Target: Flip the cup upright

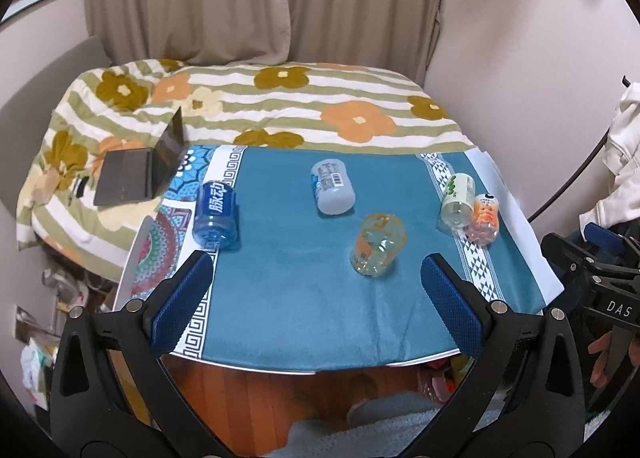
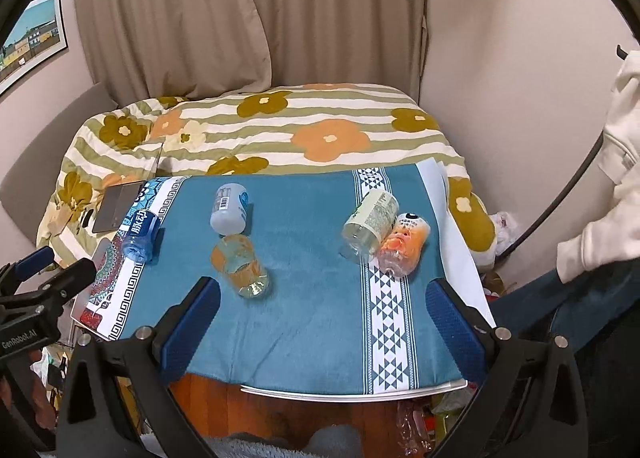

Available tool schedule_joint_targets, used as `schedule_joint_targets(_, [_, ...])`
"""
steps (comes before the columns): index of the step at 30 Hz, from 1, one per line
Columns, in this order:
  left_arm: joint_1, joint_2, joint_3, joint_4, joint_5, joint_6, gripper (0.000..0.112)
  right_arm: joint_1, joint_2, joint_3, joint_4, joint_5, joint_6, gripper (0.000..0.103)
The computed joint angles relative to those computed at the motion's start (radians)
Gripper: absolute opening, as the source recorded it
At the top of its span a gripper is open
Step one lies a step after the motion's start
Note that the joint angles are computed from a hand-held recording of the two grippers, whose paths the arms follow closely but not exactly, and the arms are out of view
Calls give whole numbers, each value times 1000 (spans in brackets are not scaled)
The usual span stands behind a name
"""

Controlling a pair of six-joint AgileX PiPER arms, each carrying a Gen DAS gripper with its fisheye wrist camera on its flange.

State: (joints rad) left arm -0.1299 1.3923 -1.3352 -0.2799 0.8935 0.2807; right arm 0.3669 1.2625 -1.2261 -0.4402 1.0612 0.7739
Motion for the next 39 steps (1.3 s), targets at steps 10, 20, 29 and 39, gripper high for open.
schedule_joint_targets(10, [5, -18, 13, -9, -21, 17, 103, 25, 4, -22, -26, 24, 21, 102])
schedule_joint_targets(20, [2, -18, 12, -9, -33, 14, 103, 26, 0, -18, -30, 22, 26, 102])
schedule_joint_targets(29, [-4, -9, -2, 0, -35, 4, 103, 28, 1, -18, -31, 24, 29, 102])
schedule_joint_targets(39, [-11, 6, -20, 10, -36, -3, 103, 16, 16, -39, -21, 28, 14, 102])
